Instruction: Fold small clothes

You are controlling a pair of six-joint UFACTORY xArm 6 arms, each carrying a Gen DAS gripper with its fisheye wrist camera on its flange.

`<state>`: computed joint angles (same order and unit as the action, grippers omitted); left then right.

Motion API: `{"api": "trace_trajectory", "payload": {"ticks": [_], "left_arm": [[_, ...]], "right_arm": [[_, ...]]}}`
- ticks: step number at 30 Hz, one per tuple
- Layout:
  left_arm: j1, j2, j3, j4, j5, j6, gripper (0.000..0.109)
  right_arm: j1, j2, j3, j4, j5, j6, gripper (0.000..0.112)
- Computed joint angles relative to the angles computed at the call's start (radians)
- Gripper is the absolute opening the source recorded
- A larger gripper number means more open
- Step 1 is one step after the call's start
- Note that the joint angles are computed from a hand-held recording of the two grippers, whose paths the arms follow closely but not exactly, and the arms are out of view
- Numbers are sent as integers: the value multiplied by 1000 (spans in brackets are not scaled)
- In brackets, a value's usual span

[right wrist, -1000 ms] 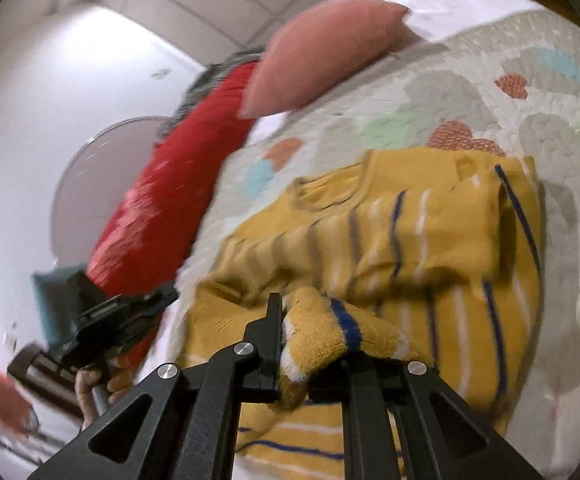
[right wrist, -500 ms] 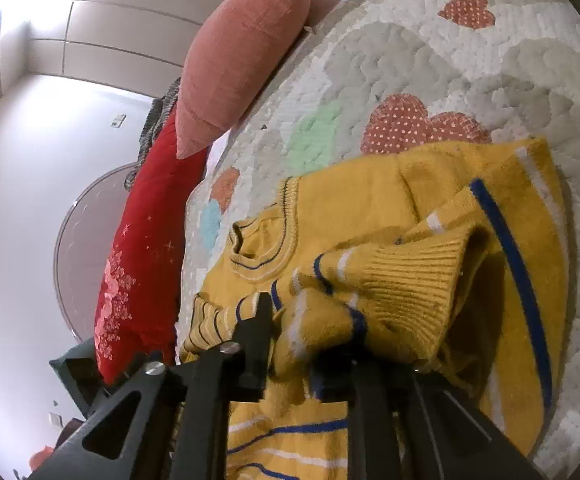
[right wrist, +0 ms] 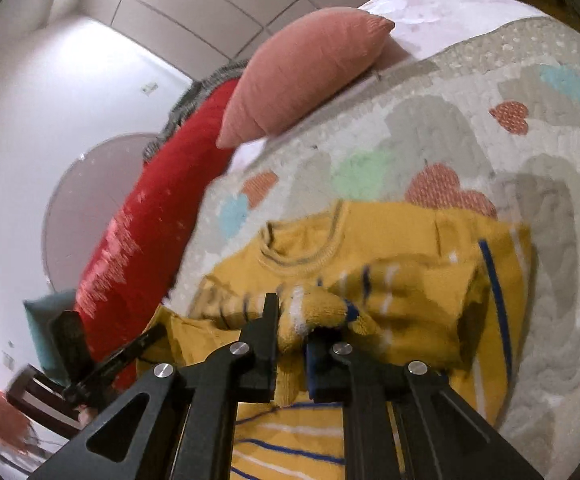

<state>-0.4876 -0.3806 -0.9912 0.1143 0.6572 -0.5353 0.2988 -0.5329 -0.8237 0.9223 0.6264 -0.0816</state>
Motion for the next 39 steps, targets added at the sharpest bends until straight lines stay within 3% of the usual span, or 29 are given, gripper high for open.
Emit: {"api": "trace_trajectory", "payload": {"ticks": [2, 4, 5, 7, 9, 11, 13, 15, 20, 25, 31, 35, 39], "left_arm": [[42, 98, -82, -44, 5, -13, 7], [58, 181, -142, -42, 33, -23, 10], [61, 212, -158, -29, 40, -34, 10], [69, 213, -139, -75, 9, -35, 14], [90, 180, -77, -258, -85, 41, 28], [103, 150, -43, -331, -130, 66, 48], [115, 115, -21, -343, -159, 69, 51], [130, 75, -7, -356, -153, 88, 54], [140, -82, 101, -368, -113, 124, 72], [127, -220, 224, -428, -24, 193, 79], [88, -296, 341, -477, -26, 247, 86], [73, -236, 336, -533, -77, 319, 90], [54, -128, 298, -716, -113, 456, 91]], "right_arm": [[-23, 55, -25, 90, -9, -25, 16], [-62, 128, -49, 242, 25, -59, 37], [-78, 157, -52, 309, 38, -65, 52], [-96, 190, -30, 458, 6, -80, 54], [-128, 200, -9, 647, 25, -156, 55], [-152, 183, 13, 744, 16, -185, 61], [-159, 155, 23, 674, -35, -142, 73], [-178, 101, 54, 595, -63, -89, 75], [-238, -86, 159, 278, 4, 59, 80], [-274, -289, 287, 107, 129, 122, 82], [-178, -428, 379, -52, 150, 205, 84], [-49, -386, 372, -162, 39, 250, 90], [31, -266, 328, -149, -66, 197, 90]]}}
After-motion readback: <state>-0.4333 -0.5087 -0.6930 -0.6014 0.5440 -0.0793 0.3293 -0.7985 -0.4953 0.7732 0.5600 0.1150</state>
